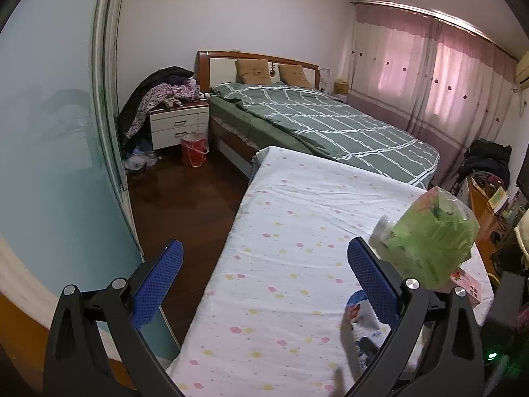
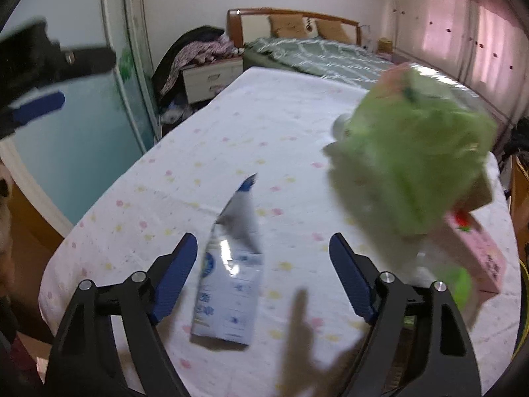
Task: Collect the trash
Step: 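Move the right tool to the white-and-blue sachet and grasp it, then carry the sachet over the yellow bin and open the right tool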
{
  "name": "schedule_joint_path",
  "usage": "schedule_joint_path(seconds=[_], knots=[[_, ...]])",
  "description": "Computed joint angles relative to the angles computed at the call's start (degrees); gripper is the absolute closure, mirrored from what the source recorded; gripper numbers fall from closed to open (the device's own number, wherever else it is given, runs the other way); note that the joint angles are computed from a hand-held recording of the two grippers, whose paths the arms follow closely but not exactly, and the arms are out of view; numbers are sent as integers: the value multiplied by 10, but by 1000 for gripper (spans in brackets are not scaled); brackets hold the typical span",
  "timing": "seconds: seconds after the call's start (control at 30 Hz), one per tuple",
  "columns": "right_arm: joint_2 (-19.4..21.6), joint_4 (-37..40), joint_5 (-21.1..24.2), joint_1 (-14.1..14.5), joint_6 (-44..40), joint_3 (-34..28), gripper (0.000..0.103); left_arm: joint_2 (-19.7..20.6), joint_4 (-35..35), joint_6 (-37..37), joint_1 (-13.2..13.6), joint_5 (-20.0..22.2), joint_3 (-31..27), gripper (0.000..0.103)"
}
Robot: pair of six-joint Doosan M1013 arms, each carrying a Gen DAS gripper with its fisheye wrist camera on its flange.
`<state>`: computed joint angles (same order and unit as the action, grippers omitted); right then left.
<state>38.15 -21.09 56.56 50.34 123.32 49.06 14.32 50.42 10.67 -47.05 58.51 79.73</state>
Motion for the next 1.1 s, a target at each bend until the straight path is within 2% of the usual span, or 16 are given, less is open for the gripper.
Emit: schedule_joint_path(seconds=[0.1, 0.2, 0.33, 0.6, 0.77, 0.9, 1.1], knots=[[16, 13, 24, -1, -10, -22, 28, -2, -3, -6, 1, -2, 3, 5], [22, 36, 39, -4, -19, -32, 42, -3, -5, -7, 2, -4, 6, 5], [20, 43, 33, -5, -26, -27, 65, -3, -5, -5, 3, -9, 6, 5], [-14, 27, -21, -6, 1, 17, 65, 3, -7, 5, -4, -9, -3, 5], [-44, -14, -50, -10, 47, 53, 65, 8, -11, 18, -8, -13, -13, 5], [-72, -68, -61, -14, 109, 88, 65, 15, -18, 33, -12, -22, -22, 5], [-108, -155, -46, -34, 235, 142, 65, 32, -45, 75, -20, -45, -43, 5]])
